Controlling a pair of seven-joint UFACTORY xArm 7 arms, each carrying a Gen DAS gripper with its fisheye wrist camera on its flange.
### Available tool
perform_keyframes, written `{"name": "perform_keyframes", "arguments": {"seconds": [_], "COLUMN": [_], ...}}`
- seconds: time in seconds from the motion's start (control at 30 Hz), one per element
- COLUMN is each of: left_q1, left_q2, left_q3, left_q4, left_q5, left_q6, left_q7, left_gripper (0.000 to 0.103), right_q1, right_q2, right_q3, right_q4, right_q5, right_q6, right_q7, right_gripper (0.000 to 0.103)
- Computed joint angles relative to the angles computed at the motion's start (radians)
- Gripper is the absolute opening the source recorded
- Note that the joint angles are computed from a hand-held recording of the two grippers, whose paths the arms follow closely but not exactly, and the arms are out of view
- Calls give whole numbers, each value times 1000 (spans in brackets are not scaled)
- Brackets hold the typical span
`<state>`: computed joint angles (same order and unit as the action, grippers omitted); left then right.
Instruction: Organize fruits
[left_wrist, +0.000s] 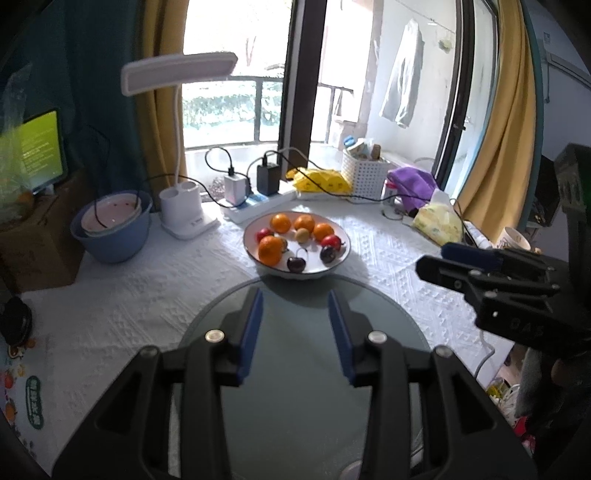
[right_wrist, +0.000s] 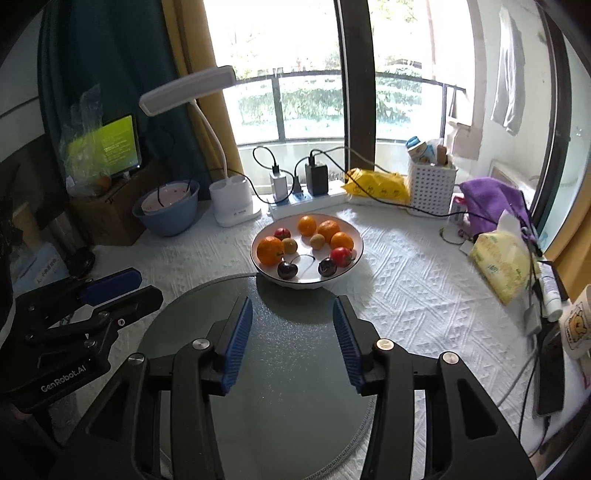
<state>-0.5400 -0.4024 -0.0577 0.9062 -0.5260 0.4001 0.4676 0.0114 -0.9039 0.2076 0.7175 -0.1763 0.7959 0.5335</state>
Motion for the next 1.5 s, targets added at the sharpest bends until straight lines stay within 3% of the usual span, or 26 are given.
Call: {"name": "perform_keyframes", "arguments": {"seconds": [0.27, 0.33, 0.4, 0.43, 0.87, 1.1, 1.23, 1.5], "left_q1": [-5, -8, -15, -32, -53, -79, 7, 1], "left_q2": [-86, -109, -132, -149, -285, -346, -397, -457], "left_q3": [11, 16, 22, 37, 49, 62, -10, 13], "left_q4": [-36, -45, -56, -63, -95, -124, -163, -182], "left_q5": [11, 17, 22, 13, 94, 118, 195, 283], "left_q6": [-17, -27, -40, -46, -68, -138, -233, -238], "left_q7": [-15, -23, -30, -20, -69, -96, -176, -269], "left_gripper": [43, 55, 86, 87, 88, 88, 88, 90], "right_q1": [-11, -15, -20, -24, -48, -66, -80, -102], "right_q2": [-60, -68, -80, -87, -168, -195, -202, -264], "right_q3": [36, 46, 57, 62, 115, 142, 159, 172], "right_q4": [35, 52, 71, 80, 178, 219, 255, 271], "right_q5": [-26, -34, -45, -49, -78, -84, -88, -80], "right_q6": [37, 52, 68, 75, 153, 173, 190, 195], "right_q7": [13, 13, 12, 14, -2, -14, -25, -18], "right_gripper": [48, 48, 48, 48, 48, 49, 77, 78]}}
